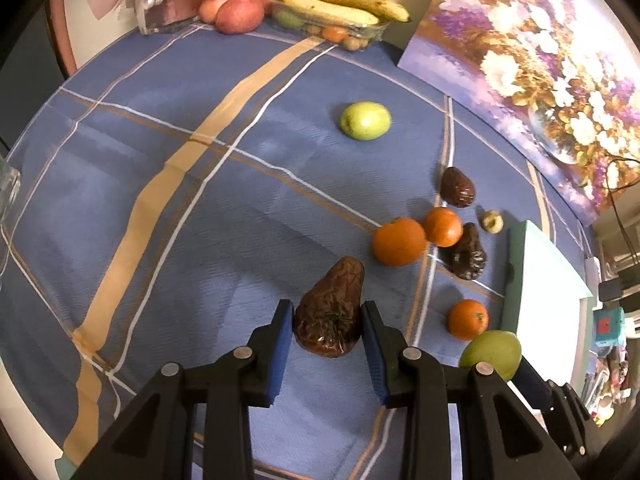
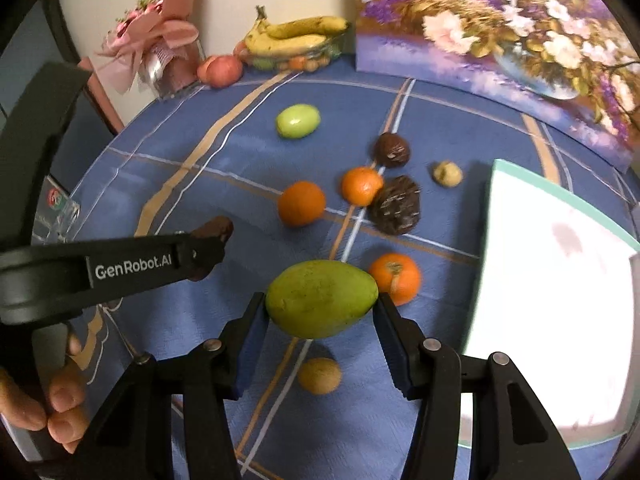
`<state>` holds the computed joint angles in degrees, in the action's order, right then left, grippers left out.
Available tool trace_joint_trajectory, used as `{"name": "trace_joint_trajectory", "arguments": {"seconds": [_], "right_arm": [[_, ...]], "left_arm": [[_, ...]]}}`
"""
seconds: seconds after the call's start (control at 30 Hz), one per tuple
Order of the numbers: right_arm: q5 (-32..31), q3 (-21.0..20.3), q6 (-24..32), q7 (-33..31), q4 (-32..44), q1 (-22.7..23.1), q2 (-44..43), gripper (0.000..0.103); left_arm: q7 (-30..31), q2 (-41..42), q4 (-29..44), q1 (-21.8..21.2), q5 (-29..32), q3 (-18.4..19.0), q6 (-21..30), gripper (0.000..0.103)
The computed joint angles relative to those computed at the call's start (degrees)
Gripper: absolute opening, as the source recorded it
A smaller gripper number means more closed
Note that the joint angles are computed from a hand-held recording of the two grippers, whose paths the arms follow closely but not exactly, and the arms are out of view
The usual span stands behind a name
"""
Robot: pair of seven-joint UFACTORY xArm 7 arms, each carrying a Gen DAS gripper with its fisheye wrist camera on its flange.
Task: Organize fruits
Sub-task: 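Carry both fruits over the white tray and release them inside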
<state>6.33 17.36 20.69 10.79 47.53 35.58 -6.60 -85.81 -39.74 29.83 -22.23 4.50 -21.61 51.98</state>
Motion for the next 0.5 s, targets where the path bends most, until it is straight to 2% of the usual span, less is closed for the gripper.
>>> {"name": "trace_joint_trajectory", "arguments": {"seconds": [0.1, 0.23, 0.5], "right_arm": [[1.46, -0.90, -0.08, -0.09, -1.69, -0.40, -2.40, 0.055], [-0.64, -1.40, 0.64, 3.24, -2.80, -2.77, -4.04, 0.056], [-9.42, -2.30, 4.97, 15.62, -7.60, -11.95, -9.89, 0.056]], "left_arm": [[-0.11, 1.02, 1.44, 0.16, 0.80, -0.79, -0.03, 0.036], [-0.03, 4.17, 4.31, 0.37, 2.43, -1.89, -0.79, 0.036], [1.31, 14.26, 11.82, -0.43, 6.95, -3.04, -3.84, 0.036]]}}
